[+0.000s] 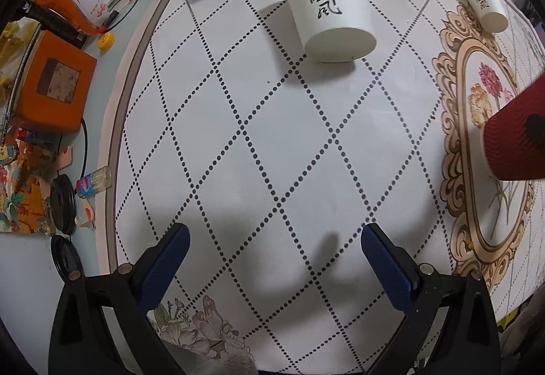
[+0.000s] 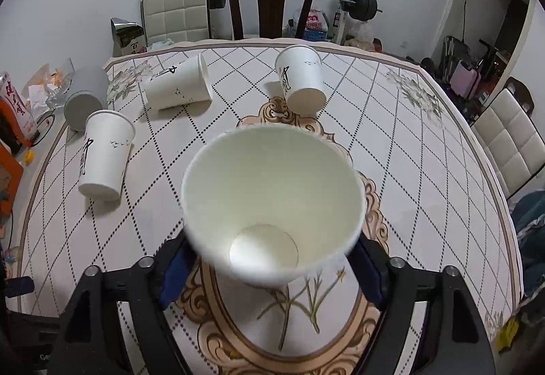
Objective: Flip cup upright
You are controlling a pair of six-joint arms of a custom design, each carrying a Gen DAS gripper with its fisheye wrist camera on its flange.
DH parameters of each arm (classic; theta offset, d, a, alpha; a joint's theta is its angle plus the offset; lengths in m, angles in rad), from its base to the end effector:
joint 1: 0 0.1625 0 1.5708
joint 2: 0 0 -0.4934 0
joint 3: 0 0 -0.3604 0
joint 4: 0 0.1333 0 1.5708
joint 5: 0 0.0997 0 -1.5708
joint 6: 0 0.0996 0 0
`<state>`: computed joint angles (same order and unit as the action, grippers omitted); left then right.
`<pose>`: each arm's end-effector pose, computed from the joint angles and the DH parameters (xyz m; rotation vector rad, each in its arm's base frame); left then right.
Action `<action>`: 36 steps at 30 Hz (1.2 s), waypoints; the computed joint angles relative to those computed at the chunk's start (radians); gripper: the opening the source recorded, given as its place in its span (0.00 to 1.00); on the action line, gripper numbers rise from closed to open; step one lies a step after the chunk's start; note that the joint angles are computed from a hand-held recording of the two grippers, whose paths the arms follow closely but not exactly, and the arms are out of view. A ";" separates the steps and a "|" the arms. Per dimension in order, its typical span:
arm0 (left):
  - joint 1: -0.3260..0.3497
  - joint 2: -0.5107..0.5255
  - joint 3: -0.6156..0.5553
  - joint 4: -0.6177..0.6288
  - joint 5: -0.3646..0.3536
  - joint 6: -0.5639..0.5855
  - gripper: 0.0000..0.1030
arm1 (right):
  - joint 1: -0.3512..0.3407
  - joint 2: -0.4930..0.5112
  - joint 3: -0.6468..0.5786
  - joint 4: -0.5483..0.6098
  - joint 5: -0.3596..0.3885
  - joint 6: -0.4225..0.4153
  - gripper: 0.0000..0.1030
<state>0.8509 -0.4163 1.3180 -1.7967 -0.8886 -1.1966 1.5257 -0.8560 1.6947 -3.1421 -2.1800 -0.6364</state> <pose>-0.3169 -0.6588 -0.0434 -0.2541 2.2138 -0.1955 0.0450 -0.6958 0.2730 0.4006 -2.2577 0.5839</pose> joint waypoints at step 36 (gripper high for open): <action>-0.427 -0.155 0.001 0.157 0.181 -0.231 1.00 | 0.237 -0.590 0.130 0.441 -0.128 0.139 1.00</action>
